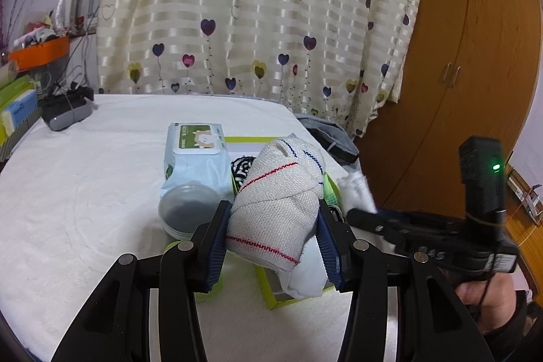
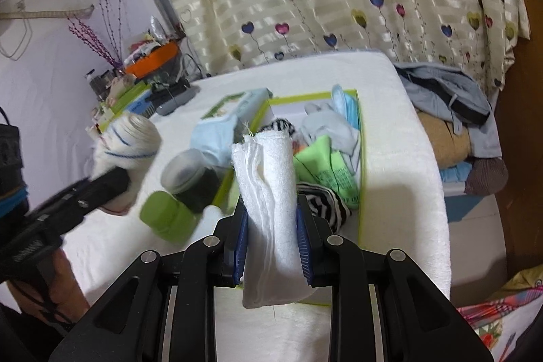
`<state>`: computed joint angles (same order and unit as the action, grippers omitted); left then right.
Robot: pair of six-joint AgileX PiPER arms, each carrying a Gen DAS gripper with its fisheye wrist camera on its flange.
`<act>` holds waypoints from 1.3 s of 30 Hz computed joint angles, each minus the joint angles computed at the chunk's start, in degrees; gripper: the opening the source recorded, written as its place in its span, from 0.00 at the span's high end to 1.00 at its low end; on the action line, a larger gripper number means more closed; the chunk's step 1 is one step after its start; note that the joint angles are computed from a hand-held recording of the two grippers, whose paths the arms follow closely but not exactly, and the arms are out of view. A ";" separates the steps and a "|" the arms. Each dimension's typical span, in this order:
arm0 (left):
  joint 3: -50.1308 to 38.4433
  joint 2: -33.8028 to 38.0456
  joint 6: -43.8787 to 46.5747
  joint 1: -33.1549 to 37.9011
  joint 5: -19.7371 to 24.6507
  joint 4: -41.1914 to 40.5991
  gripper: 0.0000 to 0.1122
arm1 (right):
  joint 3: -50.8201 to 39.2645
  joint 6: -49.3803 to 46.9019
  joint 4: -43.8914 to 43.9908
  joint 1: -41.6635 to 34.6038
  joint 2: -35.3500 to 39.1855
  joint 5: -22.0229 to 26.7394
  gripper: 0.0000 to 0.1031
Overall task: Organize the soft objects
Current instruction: 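Carry the rolled sock and white towel over the green box with both grippers, then lower both items into the box and open both grippers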
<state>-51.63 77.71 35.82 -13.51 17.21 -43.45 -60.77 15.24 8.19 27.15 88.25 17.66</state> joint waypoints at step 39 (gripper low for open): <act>-21.02 24.81 -14.48 -7.76 3.17 12.50 0.57 | 1.81 3.32 -6.07 -4.39 0.65 1.01 0.56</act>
